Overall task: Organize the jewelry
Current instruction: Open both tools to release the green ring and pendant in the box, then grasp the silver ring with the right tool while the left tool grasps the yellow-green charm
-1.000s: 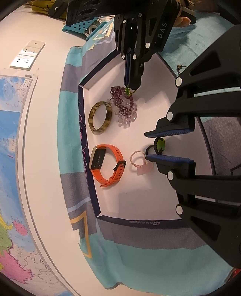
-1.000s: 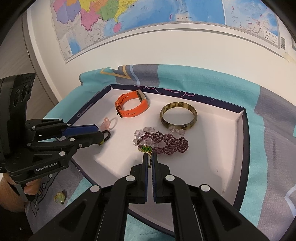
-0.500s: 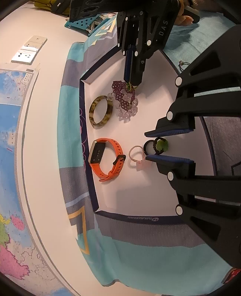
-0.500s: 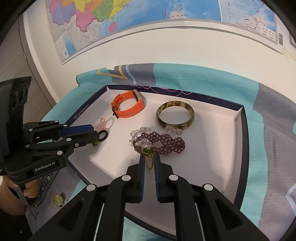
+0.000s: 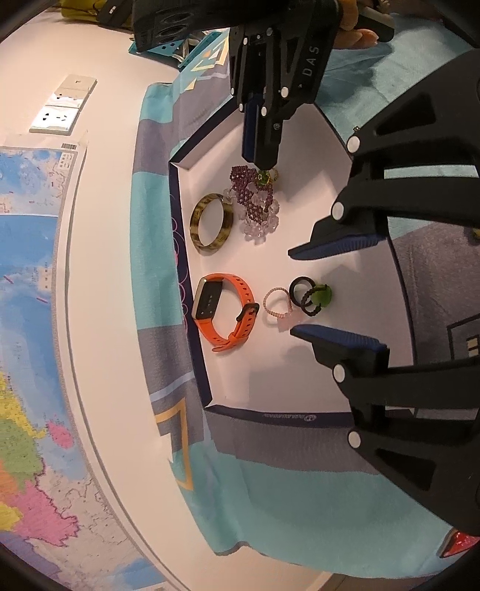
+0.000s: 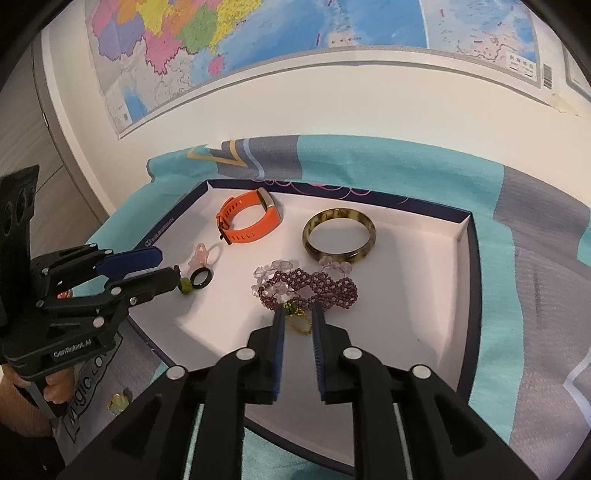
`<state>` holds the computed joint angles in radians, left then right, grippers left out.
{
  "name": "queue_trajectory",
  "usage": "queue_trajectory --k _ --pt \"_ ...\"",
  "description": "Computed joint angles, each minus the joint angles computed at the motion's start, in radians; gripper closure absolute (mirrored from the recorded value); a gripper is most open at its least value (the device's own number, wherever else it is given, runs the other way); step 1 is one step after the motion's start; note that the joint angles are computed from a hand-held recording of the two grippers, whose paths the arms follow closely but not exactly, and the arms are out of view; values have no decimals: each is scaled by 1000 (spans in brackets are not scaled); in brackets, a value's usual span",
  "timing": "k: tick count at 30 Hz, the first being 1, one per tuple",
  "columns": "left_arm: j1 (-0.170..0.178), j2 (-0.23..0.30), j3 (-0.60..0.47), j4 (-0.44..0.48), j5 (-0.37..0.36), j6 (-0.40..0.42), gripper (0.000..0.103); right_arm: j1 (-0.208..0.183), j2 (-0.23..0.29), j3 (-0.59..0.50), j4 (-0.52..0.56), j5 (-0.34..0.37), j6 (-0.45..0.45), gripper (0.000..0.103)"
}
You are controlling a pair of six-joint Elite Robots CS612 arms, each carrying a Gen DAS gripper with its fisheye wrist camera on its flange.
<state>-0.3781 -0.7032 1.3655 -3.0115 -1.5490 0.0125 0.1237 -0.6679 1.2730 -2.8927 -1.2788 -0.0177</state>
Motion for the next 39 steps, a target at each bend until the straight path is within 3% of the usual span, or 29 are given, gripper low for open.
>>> queue_trajectory --k 4,8,18,28,39 --pt "-5 -15 28 -38 19 9 58 -1 -7 12 -22 -1 12 85" --pt "-10 -29 56 -76 44 13 50 -3 -21 38 -58 -1 20 73" --pt "-19 -71 147 -172 79 24 34 2 -73 129 -147 2 10 61" --pt "-17 -112 239 -203 71 29 34 14 -115 223 -161 15 -49 59" --pt "-21 -131 303 -174 28 54 34 34 -97 210 -86 -12 -51 58"
